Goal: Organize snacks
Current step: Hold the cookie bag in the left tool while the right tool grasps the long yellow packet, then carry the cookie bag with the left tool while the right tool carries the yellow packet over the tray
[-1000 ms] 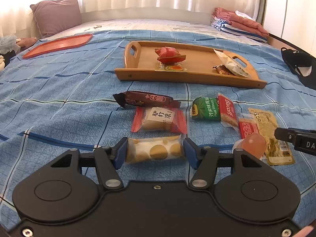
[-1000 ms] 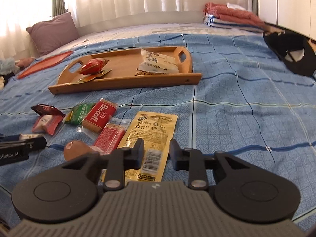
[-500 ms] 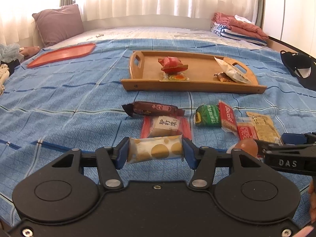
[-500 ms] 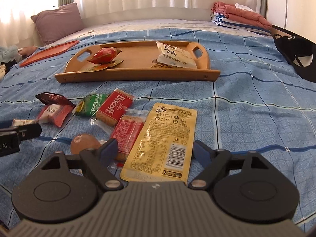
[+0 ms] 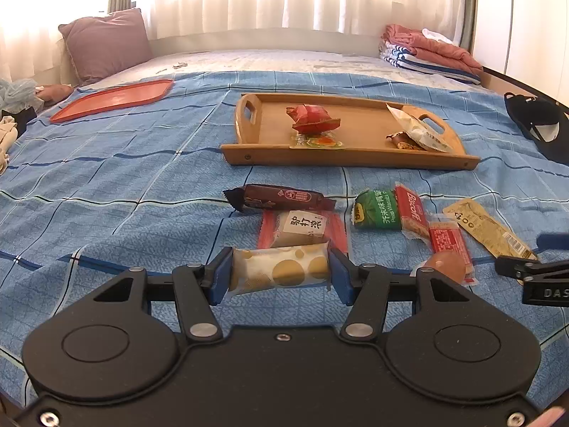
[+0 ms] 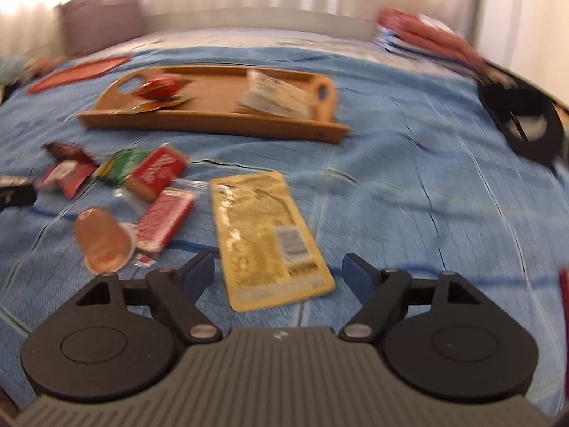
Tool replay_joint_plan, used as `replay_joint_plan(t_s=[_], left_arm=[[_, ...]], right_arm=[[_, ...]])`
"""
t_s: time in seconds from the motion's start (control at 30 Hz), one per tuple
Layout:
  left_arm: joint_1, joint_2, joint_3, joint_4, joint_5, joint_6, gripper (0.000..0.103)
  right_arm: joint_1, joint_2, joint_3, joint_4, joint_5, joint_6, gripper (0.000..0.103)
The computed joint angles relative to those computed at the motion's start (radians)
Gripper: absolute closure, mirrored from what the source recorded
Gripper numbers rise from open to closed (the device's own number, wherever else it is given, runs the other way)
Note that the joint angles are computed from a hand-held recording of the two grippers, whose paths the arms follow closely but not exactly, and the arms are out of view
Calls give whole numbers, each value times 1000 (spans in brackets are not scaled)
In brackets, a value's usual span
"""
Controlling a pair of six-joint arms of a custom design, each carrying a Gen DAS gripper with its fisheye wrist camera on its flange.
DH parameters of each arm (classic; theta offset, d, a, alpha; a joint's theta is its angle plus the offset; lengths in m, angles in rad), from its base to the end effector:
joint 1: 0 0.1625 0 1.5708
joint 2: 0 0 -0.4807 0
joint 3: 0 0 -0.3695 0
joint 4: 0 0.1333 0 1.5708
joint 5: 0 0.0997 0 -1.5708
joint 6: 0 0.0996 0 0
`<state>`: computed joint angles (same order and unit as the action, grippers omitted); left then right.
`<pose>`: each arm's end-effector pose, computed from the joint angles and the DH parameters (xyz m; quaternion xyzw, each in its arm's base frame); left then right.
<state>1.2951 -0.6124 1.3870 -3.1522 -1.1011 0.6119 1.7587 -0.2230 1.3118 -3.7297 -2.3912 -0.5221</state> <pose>-0.0436 -0.8092 0.1909 0.3016 0.8471 -0.3406 0.2749 0.1990 -0.7231 -0.0037 0.0835 -0.8104 0.4040 0.4161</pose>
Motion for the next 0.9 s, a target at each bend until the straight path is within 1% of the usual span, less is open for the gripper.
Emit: replay_joint_plan(t_s=[0.07,0.13,0.2,0.23,0.3,0.33,0.37,0.5,0.53,0.63,0.8,0.9], left_arm=[[-1,2,-2,-1,2,2,48],[-2,3,-4,-2,2,4,48],[-2,4,-8,-3,2,6,48],[-3,5,-10,-3,1,9,48],[-3,6,-12,-4,-2,15,48],[-4,7,-14,-4,-4,19,48],[-4,8,-16,-6,-6,23,49],[-8,9,-31,7,-15,23,49],[-9,9,-34,11,-18,22,49],[-13,6,-44,23,-29,23,49],[-20,3,-66,41,-40,20,49],[-26,3,-86,52,-46,26,49]], right_arm=[[0,15,-40,20,7,-88,14],[-6,25,-80,58,16,-118,13],[-15,27,-105,96,27,-101,13],[-22,21,-104,114,43,-77,13],[-36,-3,-80,155,89,-1,20],[-41,-13,-65,162,109,32,29],[-42,-18,-58,164,116,51,35],[-33,-29,-42,170,120,51,37],[-31,-30,-38,165,120,49,41],[-19,-34,-31,145,117,53,43],[0,-55,-22,124,144,58,44],[12,-67,-27,133,157,61,44]])
